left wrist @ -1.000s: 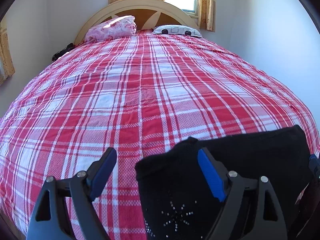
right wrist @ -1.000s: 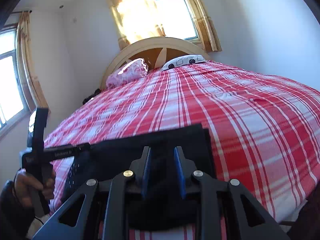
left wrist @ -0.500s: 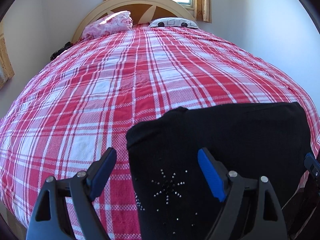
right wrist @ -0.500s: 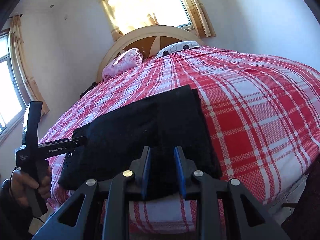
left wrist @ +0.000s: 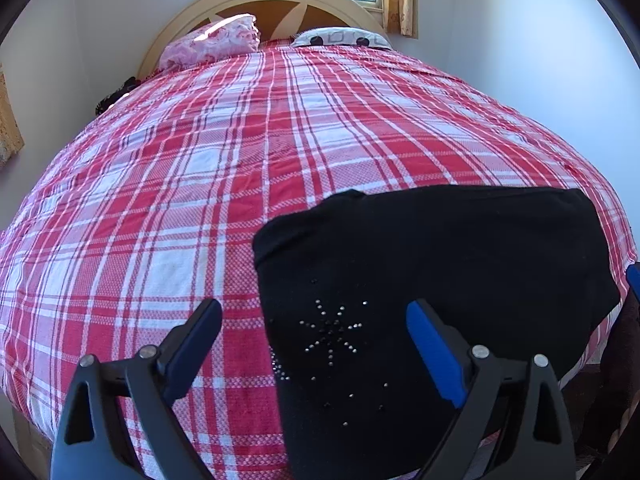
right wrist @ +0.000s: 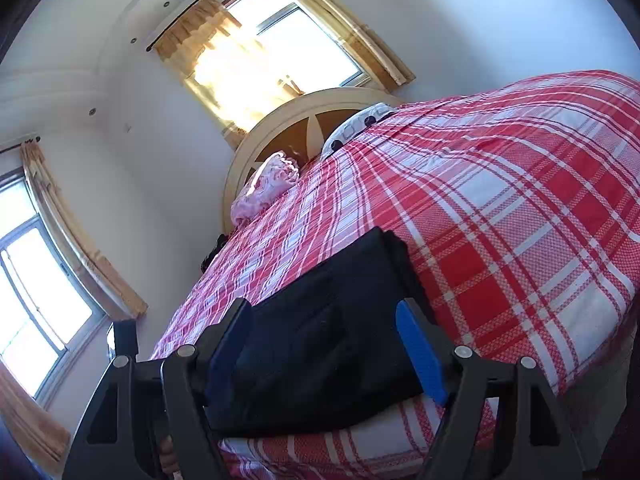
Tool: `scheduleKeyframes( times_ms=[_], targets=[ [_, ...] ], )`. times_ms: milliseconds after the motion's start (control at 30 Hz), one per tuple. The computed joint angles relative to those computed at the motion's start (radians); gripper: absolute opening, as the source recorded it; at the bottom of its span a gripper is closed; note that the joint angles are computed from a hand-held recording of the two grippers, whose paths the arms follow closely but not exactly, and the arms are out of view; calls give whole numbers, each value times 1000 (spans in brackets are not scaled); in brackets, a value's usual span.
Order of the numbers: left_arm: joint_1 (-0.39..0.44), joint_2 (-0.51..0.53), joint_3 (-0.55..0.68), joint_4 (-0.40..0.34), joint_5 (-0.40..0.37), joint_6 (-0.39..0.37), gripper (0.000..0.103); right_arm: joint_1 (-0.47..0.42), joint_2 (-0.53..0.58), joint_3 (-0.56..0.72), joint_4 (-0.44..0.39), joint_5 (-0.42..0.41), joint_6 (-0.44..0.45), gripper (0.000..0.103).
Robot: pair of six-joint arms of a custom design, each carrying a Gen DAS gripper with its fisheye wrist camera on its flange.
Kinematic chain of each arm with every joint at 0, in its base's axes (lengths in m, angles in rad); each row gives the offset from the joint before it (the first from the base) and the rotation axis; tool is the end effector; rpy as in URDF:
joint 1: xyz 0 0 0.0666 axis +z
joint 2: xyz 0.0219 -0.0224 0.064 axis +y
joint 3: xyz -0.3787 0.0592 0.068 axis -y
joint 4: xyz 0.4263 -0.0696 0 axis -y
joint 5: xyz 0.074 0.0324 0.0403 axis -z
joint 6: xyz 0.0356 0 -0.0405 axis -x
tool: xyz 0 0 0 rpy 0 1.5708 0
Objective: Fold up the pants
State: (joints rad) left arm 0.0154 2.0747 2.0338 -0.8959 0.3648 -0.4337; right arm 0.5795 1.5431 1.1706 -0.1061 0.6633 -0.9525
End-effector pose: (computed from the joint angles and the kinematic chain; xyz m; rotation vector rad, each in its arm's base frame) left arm 0.7537 -0.0015 0.3254 0.6498 2.3517 -0.2600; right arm 0.4866 0.2918 0.3087 0.7490 1.8076 0.3316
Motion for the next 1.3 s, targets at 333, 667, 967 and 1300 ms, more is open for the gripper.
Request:
scheduleKeyframes(
  times_ms=[333,667,967,1300],
  targets=[
    [-1,4,14,-23,0,12,97,-34,-20,-47,25,-31,-94,76],
    [-8,-41,-67,67,-41,7,97,17,65,143,-337,220,44,76],
    [4,-17,-39,-19,16,11,97,-44,41,42,-138,4,2,77],
    [10,5,-9,-65,50,34,98,-68,90,63,-201,-90,-69,77]
  ],
)
